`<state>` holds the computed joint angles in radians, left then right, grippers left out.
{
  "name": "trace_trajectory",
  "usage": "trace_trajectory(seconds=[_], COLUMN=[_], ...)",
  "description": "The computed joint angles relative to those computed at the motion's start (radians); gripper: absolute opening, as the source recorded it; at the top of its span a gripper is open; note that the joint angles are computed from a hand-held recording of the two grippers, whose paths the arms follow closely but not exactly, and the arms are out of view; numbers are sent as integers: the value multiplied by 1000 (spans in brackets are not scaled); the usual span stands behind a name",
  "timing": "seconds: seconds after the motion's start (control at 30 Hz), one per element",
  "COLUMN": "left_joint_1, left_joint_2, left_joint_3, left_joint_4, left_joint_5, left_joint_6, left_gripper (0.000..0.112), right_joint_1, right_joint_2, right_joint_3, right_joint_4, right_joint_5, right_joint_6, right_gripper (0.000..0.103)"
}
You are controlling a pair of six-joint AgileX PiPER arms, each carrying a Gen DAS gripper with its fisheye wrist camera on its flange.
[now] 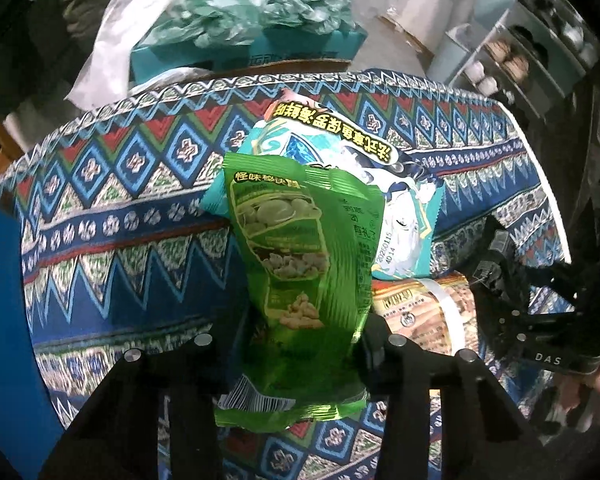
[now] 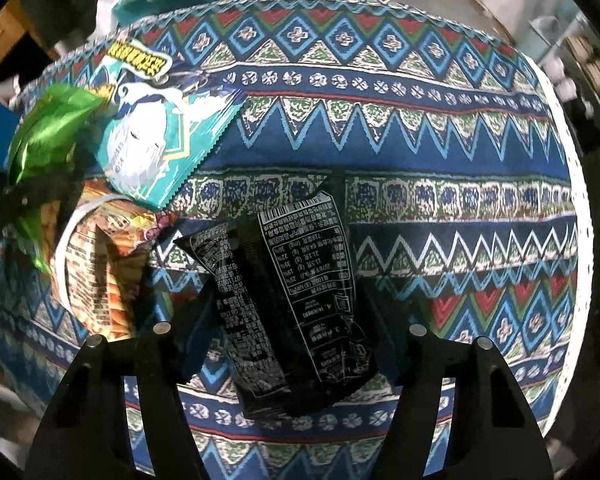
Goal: Organize snacks
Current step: 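Carry the green bag and black pack over the cardboard box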
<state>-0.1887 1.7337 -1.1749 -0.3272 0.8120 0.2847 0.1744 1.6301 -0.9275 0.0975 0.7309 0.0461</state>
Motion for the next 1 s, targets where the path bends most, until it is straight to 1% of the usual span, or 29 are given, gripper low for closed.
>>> trace_trajectory(seconds=[0.03, 0.17, 0.3, 0.47, 0.6, 0.73, 0.77, 0.9, 1.0], left_joint_1=[2, 16, 12, 25, 32, 44, 50, 81, 104], left_joint_2=[-13, -65, -120, -180, -230, -277, -290, -337, -367], left_joint_3=[13, 52, 78, 88, 85, 77, 77, 66, 52], left_joint_4=[1, -8, 9, -4, 6, 5, 2, -10, -15], left_joint_5=[-6, -17, -26, 1, 27, 57, 64, 103, 131], left_joint_6=[-5, -22, -41, -54, -69, -78, -77, -79, -82], left_gripper=[44, 44, 44, 44, 44, 44, 44, 44, 44], right_joint_1=[-7, -45, -52, -54, -54, -33, -5, 55, 106], right_joint_2=[-28, -62, -124, -197, -246, -277, -261, -283, -266], right_joint_3=[14, 18, 1, -41, -100, -145, -154, -181, -200], right_joint_4=[15, 37, 29, 27, 31, 34, 20, 0, -17], right_joint_5=[10, 17, 55, 116, 185, 221, 205, 218, 198], right_joint_6=[-3, -13, 13, 42, 65, 93, 123, 188, 234], right_gripper=[67, 67, 67, 67, 67, 67, 67, 67, 67])
